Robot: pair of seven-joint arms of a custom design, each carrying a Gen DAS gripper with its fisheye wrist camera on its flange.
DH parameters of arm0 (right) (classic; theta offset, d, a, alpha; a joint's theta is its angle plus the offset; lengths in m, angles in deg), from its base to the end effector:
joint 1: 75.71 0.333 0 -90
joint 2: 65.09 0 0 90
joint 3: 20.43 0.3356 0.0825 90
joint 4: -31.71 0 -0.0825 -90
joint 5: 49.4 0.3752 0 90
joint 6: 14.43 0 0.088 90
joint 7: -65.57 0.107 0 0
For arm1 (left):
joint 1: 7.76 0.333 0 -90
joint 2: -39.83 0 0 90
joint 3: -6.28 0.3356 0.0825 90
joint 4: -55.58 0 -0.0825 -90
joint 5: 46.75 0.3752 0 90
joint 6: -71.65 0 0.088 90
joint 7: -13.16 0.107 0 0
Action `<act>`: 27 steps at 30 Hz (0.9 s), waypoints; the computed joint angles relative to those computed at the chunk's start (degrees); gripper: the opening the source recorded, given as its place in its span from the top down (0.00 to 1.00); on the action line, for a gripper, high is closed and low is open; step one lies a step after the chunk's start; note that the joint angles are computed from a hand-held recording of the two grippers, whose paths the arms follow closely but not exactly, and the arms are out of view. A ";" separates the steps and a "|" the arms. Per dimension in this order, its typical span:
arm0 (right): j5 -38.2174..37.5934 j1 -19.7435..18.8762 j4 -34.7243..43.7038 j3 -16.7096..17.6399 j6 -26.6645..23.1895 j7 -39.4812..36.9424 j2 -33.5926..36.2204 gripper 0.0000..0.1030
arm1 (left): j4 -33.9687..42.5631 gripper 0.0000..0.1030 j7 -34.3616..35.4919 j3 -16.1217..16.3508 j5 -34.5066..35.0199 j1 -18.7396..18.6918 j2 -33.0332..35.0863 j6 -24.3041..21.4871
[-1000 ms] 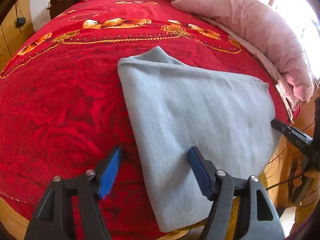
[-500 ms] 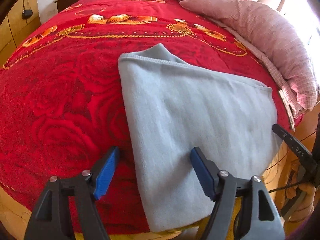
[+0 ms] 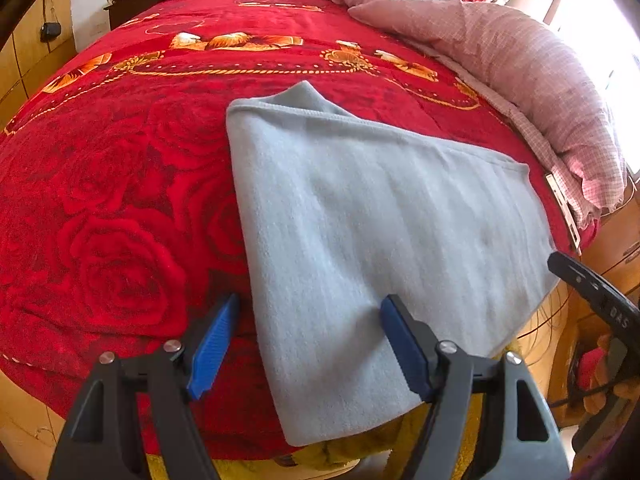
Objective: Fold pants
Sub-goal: 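Lower the seam edge onto the pants and open the right tool, then grasp the end of the folded pants with the left tool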
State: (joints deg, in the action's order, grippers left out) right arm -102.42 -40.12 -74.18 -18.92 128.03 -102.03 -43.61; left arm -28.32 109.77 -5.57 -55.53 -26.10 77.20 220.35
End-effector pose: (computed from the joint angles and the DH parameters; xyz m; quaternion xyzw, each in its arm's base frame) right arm 0.5249 0.3996 0.3712 -0.4966 0.8012 -0.2335 0.2385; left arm 0.6759 -0.3467 0.3779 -0.5095 0.8191 -0.2608 0.0396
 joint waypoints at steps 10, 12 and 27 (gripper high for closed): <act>2.70 0.65 2.57 0.60 -1.38 -2.42 1.51 0.52 | -3.66 0.68 2.21 -2.08 -3.80 2.11 -1.58 4.21; 2.99 0.88 3.14 0.45 -1.22 -2.76 1.94 0.52 | -3.50 0.70 2.93 -2.90 -5.38 3.05 -1.56 3.64; 9.90 1.61 8.52 -0.08 -1.70 -10.56 6.48 0.52 | -1.81 0.61 6.74 -3.86 -9.39 3.80 0.04 2.71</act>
